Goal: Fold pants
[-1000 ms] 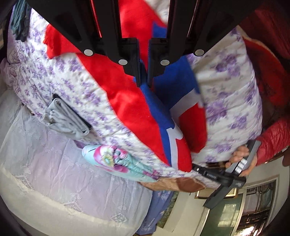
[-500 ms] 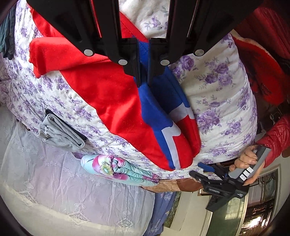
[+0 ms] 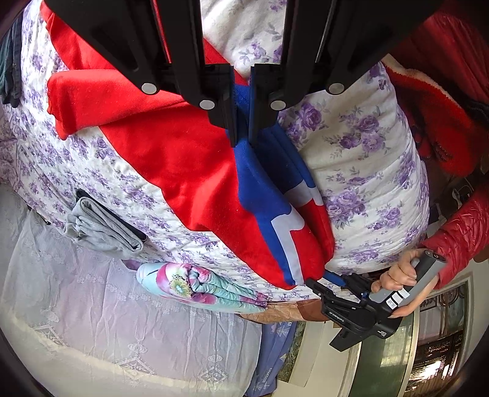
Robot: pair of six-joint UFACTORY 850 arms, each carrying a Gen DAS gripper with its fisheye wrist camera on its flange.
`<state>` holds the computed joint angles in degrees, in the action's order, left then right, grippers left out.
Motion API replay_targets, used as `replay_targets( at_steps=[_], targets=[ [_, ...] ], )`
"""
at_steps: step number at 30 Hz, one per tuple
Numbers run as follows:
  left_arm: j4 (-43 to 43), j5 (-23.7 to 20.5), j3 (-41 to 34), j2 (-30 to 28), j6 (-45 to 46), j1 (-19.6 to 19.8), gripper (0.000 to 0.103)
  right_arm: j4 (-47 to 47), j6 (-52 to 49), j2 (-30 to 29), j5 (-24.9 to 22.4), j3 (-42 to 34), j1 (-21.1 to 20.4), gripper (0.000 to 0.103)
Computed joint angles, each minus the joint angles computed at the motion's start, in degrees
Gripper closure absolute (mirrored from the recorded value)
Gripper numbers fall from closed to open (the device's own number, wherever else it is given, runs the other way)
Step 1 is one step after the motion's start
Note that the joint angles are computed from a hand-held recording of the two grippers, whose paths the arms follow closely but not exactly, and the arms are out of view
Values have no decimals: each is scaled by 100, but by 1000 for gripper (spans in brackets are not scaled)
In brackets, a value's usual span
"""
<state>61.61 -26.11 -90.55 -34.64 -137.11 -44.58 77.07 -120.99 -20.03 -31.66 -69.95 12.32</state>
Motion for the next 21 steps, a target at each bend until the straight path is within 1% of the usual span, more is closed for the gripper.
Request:
replay_targets(
  at_steps=[1,2,3,5,7,9,10,13,14,15,16,17,18,20,21],
  targets=[
    [116,26,31,8,-148,-7,73,-15,20,0,-4,11,-4,96],
    [210,-24,60,16,-296,-21,78,-39,43,0,-8,21,-7,96],
    [310,-42,111,41,-446,-28,81,-68,61,0,-5,32,-8,96],
    [613,6,240,104,-875,-46,83,-118,83,4,-12,47,-14,96],
    [604,-114,268,138,-911,-111,85,-181,134,22,-56,63,-21,96],
    [394,-389,198,136,-606,-210,85,-251,190,44,-98,80,-27,96],
    [165,-589,109,106,-240,-267,85,-325,253,37,-102,77,-25,96],
    [-485,-778,-44,-15,534,-278,84,-721,607,-84,23,20,29,95],
    [-686,-871,-123,-77,772,-279,77,-921,810,-153,55,-28,53,95],
    [-864,-1141,-259,-154,987,-309,62,-924,826,-171,63,-30,59,95],
    [-984,-1650,-457,-252,1161,-387,53,-841,796,-170,30,-21,48,94],
    [-976,-2083,-611,-320,1200,-464,40,-910,918,-179,-19,-42,40,93],
    [-787,-2617,-748,-361,1117,-588,39,-1016,1099,-199,-116,-88,20,90],
    [-481,-3278,-931,-391,954,-780,38,-1078,1305,-239,-333,-147,-42,85],
    [-371,-3401,-953,-382,880,-842,38,-1084,1381,-250,-453,-168,-80,81]
  ],
)
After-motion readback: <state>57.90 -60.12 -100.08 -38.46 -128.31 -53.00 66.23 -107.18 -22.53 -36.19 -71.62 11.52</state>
